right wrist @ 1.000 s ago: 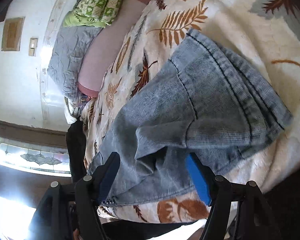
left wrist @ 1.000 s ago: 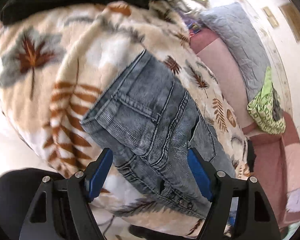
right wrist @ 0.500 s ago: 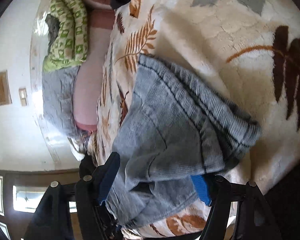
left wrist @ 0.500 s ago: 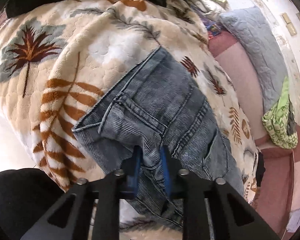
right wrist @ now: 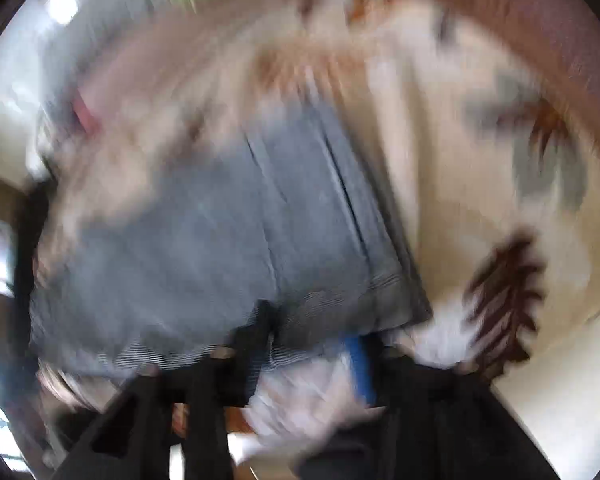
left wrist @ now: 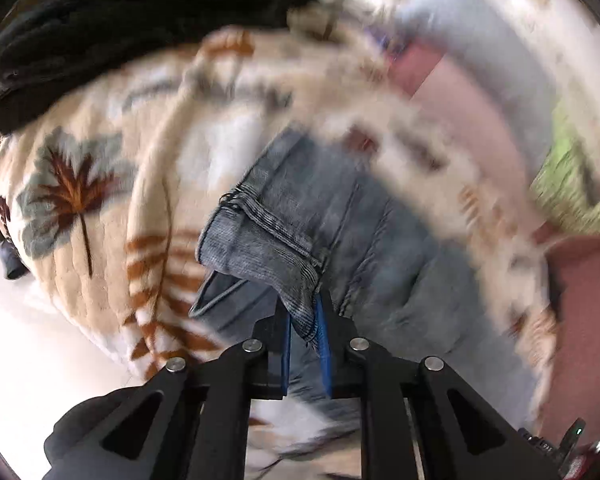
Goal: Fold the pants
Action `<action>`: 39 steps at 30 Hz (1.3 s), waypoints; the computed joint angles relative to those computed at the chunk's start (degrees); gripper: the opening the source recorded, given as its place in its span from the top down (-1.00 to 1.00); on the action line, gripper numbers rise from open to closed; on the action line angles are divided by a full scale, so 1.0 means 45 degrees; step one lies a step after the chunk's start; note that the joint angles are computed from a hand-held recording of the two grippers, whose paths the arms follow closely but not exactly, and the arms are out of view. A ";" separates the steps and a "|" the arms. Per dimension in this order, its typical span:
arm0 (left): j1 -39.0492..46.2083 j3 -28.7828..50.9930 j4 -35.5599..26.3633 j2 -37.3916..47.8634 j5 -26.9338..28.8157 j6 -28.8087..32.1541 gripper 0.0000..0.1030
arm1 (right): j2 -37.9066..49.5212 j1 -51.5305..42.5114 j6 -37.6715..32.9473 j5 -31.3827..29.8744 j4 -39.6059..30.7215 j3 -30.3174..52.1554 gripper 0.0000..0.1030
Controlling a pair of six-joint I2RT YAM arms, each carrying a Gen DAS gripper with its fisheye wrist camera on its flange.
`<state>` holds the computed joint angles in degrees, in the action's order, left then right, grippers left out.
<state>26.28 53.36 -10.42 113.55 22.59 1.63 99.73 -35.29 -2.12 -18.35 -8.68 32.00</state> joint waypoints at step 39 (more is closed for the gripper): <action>-0.2764 -0.1648 0.6916 0.1287 -0.2756 0.1029 -0.37 | 0.9430 1.0390 0.0335 0.1493 -0.6090 1.6409 0.17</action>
